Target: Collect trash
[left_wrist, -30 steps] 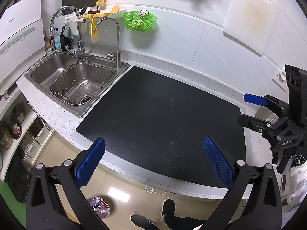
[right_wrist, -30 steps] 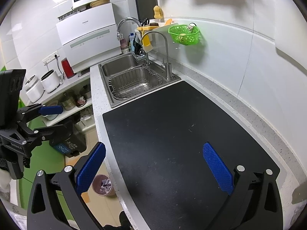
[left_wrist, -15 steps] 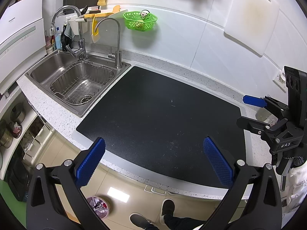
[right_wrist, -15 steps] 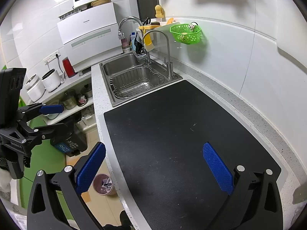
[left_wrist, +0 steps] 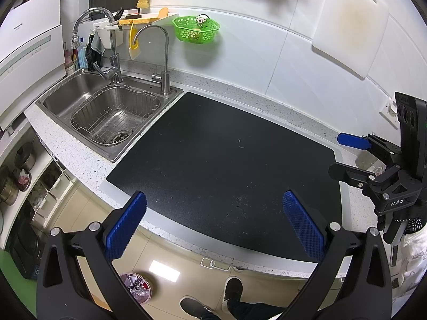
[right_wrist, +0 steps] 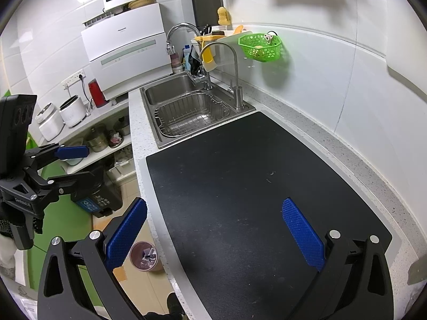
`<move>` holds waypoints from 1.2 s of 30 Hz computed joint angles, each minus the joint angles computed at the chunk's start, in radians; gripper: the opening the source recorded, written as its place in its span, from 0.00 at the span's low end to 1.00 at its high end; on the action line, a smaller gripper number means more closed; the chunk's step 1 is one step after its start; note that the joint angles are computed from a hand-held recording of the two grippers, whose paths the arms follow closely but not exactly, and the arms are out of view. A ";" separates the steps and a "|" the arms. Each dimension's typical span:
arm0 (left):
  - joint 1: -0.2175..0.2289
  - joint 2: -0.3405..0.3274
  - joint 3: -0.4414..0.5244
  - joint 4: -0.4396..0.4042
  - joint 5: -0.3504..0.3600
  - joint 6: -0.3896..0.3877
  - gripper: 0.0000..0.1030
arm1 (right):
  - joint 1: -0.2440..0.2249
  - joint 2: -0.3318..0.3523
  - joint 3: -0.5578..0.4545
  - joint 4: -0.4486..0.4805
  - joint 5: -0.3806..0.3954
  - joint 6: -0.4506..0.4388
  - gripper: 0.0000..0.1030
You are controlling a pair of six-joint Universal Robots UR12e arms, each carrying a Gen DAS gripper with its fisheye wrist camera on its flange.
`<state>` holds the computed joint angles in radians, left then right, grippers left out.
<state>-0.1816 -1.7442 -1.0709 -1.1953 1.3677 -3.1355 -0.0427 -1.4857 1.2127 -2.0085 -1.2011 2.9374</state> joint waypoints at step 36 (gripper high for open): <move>0.002 -0.006 0.006 0.004 0.008 -0.015 0.97 | 0.003 0.003 -0.002 0.004 0.003 -0.008 0.95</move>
<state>-0.1794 -1.7498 -1.0652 -1.1916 1.3756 -3.1503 -0.0397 -1.4822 1.2108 -2.0049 -1.1977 2.9292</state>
